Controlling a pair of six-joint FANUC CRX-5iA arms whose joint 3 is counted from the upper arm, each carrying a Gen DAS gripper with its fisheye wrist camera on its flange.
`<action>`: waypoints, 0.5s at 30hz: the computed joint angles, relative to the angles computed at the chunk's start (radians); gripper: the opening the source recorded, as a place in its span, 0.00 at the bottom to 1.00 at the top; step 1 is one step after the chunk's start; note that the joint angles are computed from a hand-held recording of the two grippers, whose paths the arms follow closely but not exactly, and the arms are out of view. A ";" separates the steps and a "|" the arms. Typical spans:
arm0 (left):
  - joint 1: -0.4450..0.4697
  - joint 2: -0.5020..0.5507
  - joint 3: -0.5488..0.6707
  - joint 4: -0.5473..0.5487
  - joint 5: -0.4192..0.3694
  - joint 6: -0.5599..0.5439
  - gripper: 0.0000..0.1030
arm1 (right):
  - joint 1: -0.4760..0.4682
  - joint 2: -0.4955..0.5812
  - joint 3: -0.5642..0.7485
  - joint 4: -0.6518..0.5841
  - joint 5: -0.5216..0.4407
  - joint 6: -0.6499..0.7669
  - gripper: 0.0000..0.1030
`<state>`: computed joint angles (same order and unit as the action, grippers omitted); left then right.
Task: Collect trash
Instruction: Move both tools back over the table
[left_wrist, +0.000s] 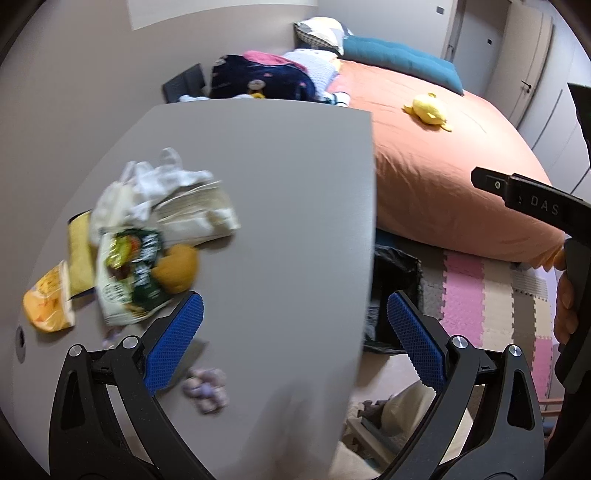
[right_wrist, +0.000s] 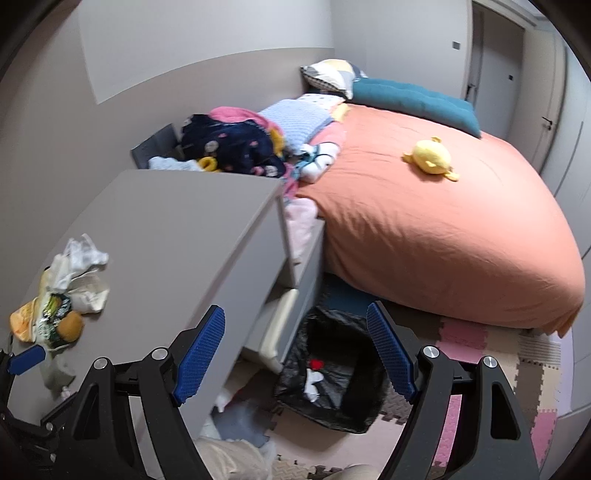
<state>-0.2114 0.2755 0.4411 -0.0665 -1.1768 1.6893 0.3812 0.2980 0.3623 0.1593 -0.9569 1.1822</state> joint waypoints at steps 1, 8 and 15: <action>0.008 -0.011 -0.014 0.000 0.003 -0.002 0.94 | 0.011 -0.002 -0.002 -0.006 0.000 0.008 0.77; 0.076 -0.108 -0.130 -0.008 0.032 -0.010 0.94 | 0.084 -0.023 -0.031 -0.029 0.006 0.041 0.77; 0.147 -0.175 -0.216 -0.017 0.043 -0.001 0.94 | 0.150 -0.028 -0.039 -0.060 -0.002 0.082 0.77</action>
